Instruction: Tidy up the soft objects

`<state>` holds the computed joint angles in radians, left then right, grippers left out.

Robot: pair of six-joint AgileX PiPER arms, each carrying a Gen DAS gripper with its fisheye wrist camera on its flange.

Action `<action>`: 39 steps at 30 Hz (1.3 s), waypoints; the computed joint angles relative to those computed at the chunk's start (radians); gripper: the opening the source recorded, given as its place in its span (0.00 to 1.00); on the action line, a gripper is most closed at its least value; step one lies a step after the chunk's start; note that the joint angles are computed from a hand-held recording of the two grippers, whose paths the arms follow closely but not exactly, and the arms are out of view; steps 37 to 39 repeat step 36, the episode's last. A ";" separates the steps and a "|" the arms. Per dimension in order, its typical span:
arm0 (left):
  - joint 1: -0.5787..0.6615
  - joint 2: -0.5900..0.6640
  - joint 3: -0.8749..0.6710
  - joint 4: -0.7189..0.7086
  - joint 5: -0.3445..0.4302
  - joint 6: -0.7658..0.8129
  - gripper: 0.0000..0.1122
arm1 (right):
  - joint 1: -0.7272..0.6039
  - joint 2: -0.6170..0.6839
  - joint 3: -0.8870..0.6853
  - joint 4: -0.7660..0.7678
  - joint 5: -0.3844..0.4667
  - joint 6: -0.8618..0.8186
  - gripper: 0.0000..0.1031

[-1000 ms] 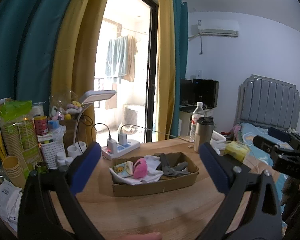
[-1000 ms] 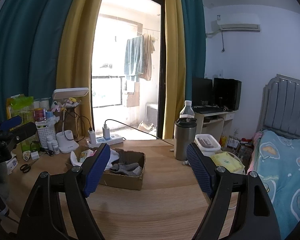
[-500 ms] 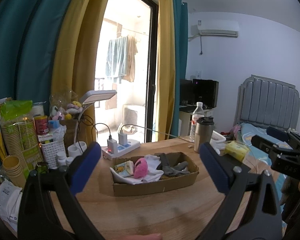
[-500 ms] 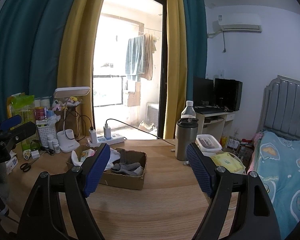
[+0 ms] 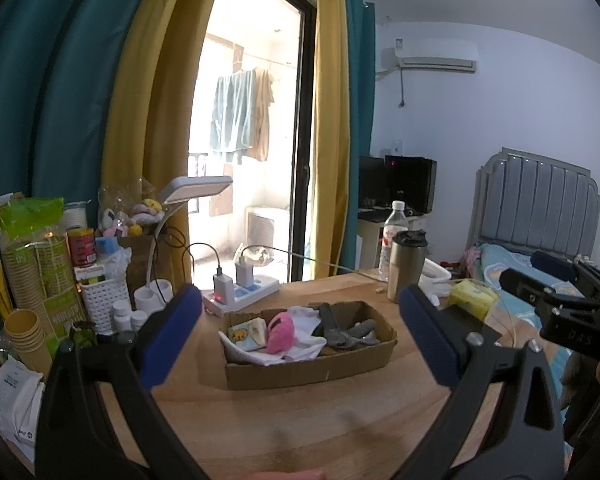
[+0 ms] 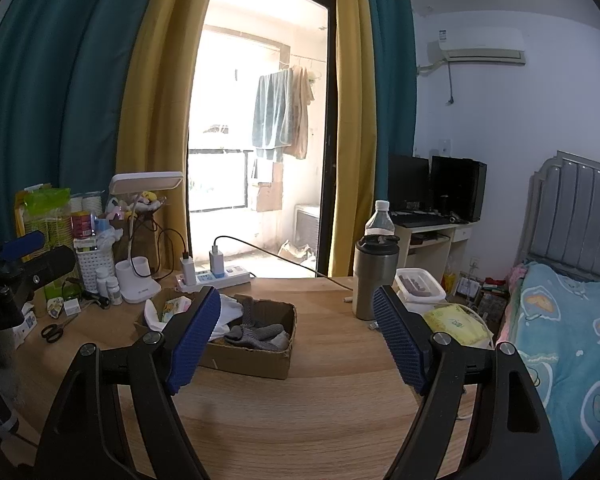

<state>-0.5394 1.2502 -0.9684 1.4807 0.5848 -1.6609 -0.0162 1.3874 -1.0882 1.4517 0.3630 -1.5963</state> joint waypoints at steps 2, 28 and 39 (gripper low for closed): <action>-0.001 0.002 0.001 0.004 -0.002 -0.003 0.89 | -0.001 0.000 0.001 0.004 0.000 -0.005 0.79; -0.009 0.004 0.007 0.003 0.000 -0.010 0.89 | 0.025 -0.002 0.005 -0.004 -0.015 0.001 0.79; 0.004 0.022 0.009 0.011 -0.053 -0.019 0.89 | 0.034 0.000 0.006 0.002 -0.024 -0.004 0.79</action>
